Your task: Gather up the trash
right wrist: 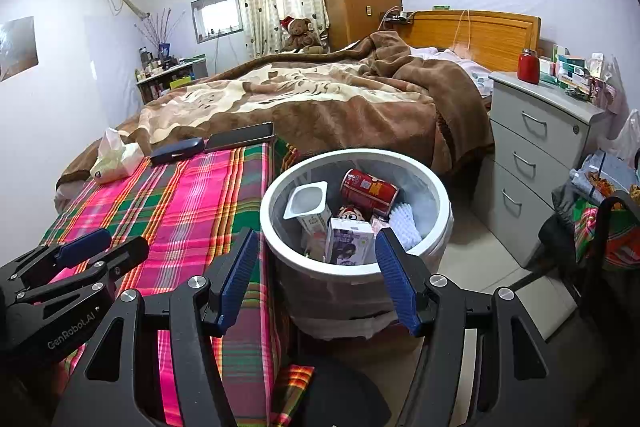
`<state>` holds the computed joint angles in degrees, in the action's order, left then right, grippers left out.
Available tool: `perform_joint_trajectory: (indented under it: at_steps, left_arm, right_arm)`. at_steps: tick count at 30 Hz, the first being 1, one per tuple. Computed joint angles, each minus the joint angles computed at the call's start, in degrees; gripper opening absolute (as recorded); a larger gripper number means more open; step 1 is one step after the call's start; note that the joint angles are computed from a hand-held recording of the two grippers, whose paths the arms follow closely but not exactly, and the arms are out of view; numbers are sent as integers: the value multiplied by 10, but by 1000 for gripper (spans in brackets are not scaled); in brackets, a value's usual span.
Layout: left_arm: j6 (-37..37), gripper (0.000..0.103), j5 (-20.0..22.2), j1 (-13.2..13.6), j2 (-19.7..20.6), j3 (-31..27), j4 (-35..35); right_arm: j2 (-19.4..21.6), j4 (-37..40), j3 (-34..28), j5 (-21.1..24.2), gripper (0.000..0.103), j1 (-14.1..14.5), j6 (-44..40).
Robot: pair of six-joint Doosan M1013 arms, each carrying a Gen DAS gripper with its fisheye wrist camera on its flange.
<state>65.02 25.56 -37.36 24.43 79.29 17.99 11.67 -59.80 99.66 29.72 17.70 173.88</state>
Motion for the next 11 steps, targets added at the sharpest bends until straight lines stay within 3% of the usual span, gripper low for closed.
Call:
perform_joint_trajectory:
  at_steps: [11]
  left_arm:
    - [0, 52, -2, 0, 0, 2, -1]
  right_arm:
    - [0, 2, 0, 0, 63, 1, -2]
